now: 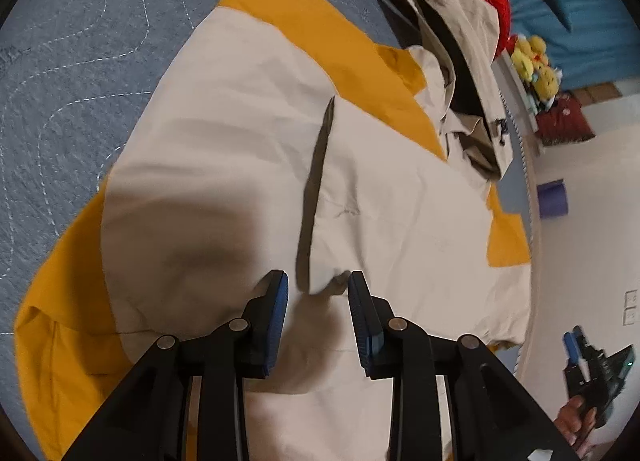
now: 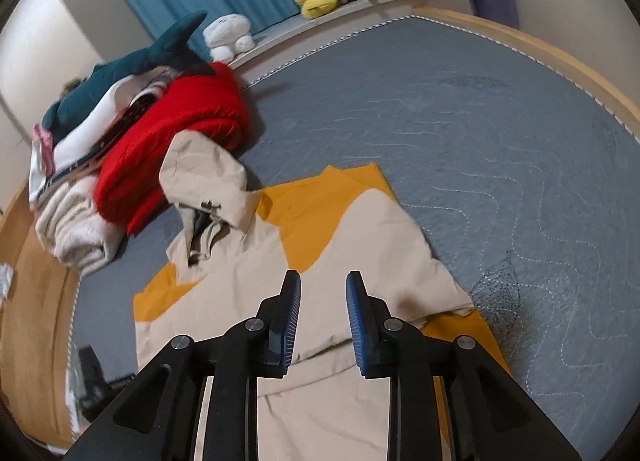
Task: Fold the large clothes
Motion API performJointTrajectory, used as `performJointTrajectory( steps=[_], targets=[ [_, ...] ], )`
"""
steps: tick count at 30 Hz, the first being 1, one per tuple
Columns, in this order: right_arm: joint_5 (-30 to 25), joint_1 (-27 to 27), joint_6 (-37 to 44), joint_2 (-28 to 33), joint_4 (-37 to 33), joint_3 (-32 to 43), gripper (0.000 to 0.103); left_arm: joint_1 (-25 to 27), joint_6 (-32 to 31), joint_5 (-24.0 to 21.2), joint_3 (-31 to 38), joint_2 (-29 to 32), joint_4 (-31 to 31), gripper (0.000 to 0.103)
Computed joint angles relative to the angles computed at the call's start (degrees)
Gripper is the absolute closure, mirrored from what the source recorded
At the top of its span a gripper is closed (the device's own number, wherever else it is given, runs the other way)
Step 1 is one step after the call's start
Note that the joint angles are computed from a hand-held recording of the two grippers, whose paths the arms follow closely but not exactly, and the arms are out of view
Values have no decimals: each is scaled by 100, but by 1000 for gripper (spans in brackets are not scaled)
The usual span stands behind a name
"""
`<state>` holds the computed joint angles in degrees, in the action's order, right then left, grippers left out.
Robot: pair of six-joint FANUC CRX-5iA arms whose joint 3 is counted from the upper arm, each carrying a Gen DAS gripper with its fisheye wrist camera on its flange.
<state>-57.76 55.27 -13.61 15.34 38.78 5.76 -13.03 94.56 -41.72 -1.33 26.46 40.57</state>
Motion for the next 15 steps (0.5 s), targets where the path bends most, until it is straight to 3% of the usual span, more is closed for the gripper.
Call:
performJointTrajectory(
  steps=[5, 6, 8, 12, 15],
  targets=[
    [175, -119, -158, -68, -164, -123, 78, -61, -227, 105, -27, 24, 220, 79],
    [195, -131, -214, -92, -175, -165, 78, -74, -87, 161, 8, -8, 7, 92],
    [205, -170, -351, -120, -225, -227, 78, -106, -54, 205, 89, -70, -283, 101],
    [372, -238, -653, -192, -285, -401, 78, -136, 257, 294, 254, -472, -962, 102],
    [585, -289, -689, -180, -465, -432, 78, -162, 1130, -46, 600, -845, -2138, 102]
  ],
)
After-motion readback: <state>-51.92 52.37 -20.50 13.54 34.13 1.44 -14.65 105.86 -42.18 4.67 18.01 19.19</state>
